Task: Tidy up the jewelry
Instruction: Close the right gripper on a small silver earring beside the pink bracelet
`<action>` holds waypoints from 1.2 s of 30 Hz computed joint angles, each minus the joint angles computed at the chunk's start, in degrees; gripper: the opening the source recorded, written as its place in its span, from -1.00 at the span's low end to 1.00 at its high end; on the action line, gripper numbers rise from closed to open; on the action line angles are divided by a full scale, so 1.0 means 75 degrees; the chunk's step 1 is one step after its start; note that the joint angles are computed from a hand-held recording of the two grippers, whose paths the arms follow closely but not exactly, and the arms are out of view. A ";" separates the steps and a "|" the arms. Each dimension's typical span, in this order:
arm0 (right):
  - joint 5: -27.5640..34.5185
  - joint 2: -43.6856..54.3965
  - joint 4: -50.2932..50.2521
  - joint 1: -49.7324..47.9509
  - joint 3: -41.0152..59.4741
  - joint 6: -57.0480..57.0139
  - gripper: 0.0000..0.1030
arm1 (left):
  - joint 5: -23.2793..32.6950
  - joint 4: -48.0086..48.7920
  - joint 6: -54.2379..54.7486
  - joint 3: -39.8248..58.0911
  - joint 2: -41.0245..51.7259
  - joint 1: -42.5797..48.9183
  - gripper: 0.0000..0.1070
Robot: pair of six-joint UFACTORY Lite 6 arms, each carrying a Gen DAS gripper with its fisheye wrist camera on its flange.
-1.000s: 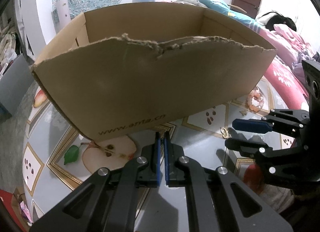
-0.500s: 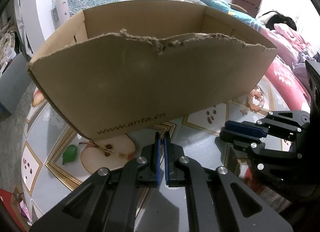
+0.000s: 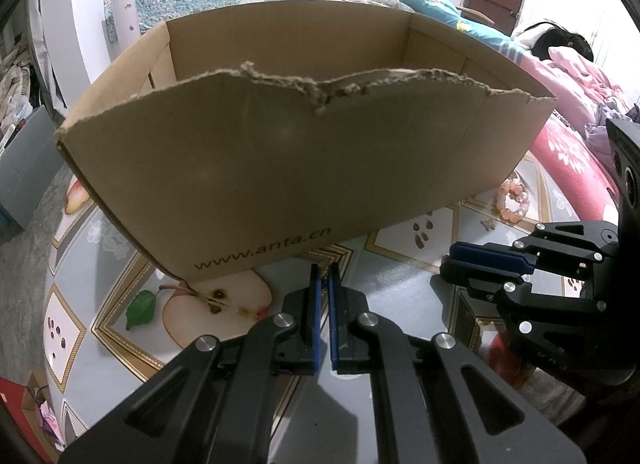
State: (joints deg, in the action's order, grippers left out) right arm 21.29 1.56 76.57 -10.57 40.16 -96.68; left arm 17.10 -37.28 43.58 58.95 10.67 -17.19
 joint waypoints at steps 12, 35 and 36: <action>0.0494 -0.0324 -0.1062 -0.0462 0.0034 0.0856 -0.58 | -0.0030 0.0173 -0.0234 -0.0035 -0.0034 -0.0046 -0.95; -0.0055 -0.0352 -0.1505 -0.0047 -0.0024 0.1275 -0.79 | -0.0019 0.0286 -0.0331 -0.0096 -0.0093 -0.0076 -0.94; -0.0017 -0.0368 -0.1533 -0.0078 -0.0013 0.1289 -0.79 | -0.0023 0.0283 -0.0334 -0.0096 -0.0093 -0.0080 -0.94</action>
